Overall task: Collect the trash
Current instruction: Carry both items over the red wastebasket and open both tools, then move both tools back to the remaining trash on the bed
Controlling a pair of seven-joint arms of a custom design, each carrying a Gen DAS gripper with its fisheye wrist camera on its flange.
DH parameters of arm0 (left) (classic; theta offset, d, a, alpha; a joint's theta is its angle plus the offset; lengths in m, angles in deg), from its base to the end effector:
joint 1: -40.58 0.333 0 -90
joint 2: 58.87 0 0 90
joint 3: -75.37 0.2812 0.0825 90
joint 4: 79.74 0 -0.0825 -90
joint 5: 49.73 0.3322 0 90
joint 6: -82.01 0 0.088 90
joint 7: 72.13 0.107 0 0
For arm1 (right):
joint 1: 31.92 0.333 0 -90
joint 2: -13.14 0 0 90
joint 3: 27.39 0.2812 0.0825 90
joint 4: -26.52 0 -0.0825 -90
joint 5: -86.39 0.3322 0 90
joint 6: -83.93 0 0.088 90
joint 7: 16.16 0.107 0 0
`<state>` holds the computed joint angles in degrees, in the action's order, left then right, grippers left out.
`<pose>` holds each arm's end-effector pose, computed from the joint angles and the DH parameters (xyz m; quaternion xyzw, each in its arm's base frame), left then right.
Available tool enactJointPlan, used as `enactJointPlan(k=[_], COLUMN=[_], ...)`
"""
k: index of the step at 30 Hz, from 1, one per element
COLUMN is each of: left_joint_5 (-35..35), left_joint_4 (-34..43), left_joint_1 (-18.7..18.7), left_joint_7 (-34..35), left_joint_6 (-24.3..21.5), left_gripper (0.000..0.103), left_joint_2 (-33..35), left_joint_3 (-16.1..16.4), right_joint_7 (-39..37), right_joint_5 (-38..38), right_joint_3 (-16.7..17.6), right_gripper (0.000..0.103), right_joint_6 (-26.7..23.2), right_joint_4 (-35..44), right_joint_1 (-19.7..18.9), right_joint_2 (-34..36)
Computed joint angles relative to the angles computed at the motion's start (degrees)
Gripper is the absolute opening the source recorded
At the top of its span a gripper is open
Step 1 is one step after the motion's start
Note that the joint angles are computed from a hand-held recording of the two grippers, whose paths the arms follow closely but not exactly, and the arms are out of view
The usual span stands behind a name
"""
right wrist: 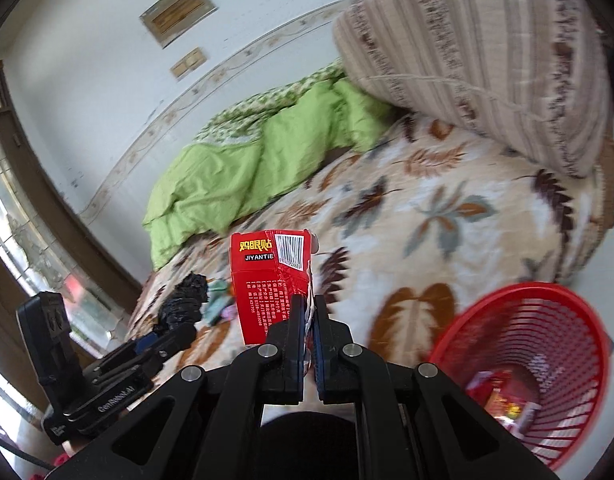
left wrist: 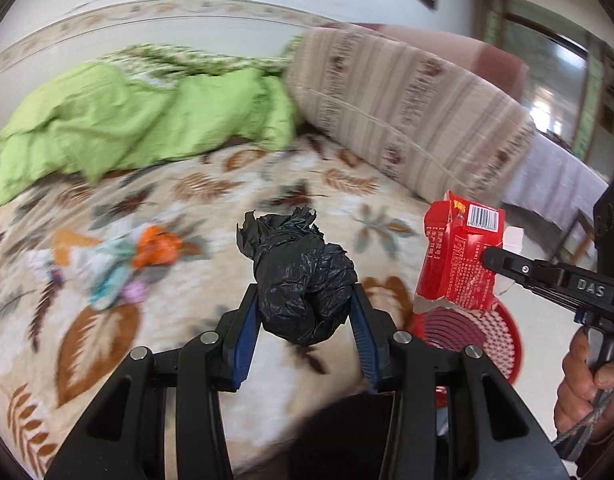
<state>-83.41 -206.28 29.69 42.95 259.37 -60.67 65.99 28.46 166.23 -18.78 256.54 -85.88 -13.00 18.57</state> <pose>0.5074 -0.1391 0.4887 -0.5596 0.6982 -0.3890 0.2193 0.5229 0.1882 0.4792 -0.5918 0.6245 -0.0641 0.5057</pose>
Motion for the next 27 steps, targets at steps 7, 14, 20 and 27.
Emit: enactJointPlan(k=[7, 14, 20, 27], left_joint_5=[-3.53, 1.31, 4.79, 1.64], left_joint_4=[9.78, 19.69, 23.09, 19.20], left_joint_1=[-1.23, -2.08, -1.53, 1.23], left_joint_7=[5.90, 3.31, -0.76, -0.47], left_joint_6=[-10.30, -20.08, -23.20, -19.85], left_gripper=[0.042, 0.042, 0.064, 0.064], left_joint_2=[5.83, 13.66, 17.01, 13.92], left_joint_3=[-4.12, -7.54, -8.75, -8.32], right_joint_7=[14.17, 32.56, 44.57, 45.80], right_joint_5=[-12.35, -31.58, -44.94, -46.64], right_joint_3=[-3.89, -6.64, -7.87, -8.68], right_gripper=[0.004, 0.005, 0.021, 0.029], right_joint_6=[5.73, 8.46, 6.74, 7.24], right_joint_4=[-13.18, -22.29, -23.32, -21.43], right_joint_1=[-1.98, -4.02, -5.61, -4.04], right_joint_2=[-6.96, -9.95, -8.65, -7.46])
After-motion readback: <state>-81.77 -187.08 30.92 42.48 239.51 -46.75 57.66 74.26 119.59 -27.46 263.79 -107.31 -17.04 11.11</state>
